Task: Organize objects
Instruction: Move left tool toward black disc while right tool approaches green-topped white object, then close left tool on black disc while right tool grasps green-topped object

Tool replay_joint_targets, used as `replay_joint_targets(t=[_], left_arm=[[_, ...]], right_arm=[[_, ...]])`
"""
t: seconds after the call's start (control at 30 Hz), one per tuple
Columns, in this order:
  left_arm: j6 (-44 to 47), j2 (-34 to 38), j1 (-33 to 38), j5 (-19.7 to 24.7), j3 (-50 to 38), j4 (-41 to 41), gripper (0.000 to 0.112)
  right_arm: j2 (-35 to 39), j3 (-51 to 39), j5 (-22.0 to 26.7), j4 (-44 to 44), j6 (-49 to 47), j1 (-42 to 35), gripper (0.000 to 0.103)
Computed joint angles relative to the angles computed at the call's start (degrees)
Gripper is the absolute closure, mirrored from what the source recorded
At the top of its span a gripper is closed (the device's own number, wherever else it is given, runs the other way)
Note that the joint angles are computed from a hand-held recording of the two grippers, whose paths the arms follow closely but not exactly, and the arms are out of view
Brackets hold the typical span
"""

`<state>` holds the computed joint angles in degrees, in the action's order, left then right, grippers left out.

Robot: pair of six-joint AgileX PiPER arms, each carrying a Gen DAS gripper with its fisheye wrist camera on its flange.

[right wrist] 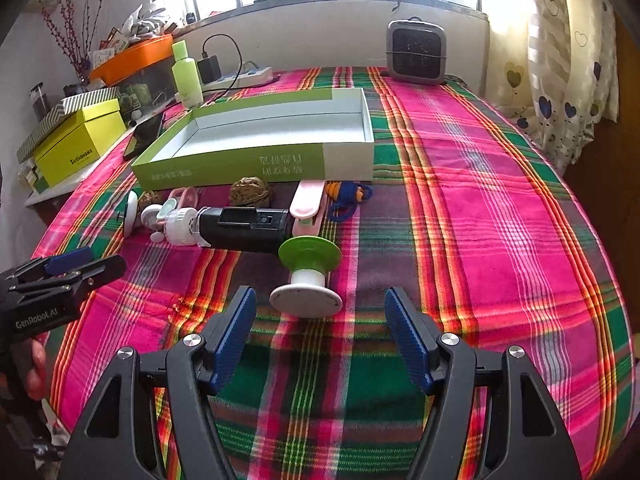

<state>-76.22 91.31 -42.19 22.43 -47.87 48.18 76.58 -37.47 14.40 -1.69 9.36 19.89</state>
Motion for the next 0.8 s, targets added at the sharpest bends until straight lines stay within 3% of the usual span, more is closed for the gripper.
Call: replay_joint_targets(t=[0.2,0.47,0.73,0.8], left_arm=[[6.6,1.3,3.1,-2.7,-1.9,-5.3,0.037],[11.3,4.5,4.5,-1.5,-6.1,-7.7,0.037],[11.7,6.8,5.0,0.4,-8.9,-6.1,0.038],[12.8,7.0,5.0,0.2,-9.2,-6.5,0.043]], right_arm=[[2.3,-2.2,1.1,-2.1,0.5,-0.1,0.036],[3.8,-3.7,1.3,-5.5,3.9,-0.3,0.038],[4.7,-4.6,1.2,-8.3,6.8,-0.3,0.051],[4.7,-4.7,1.3,-8.5,7.0,-0.3,0.053]])
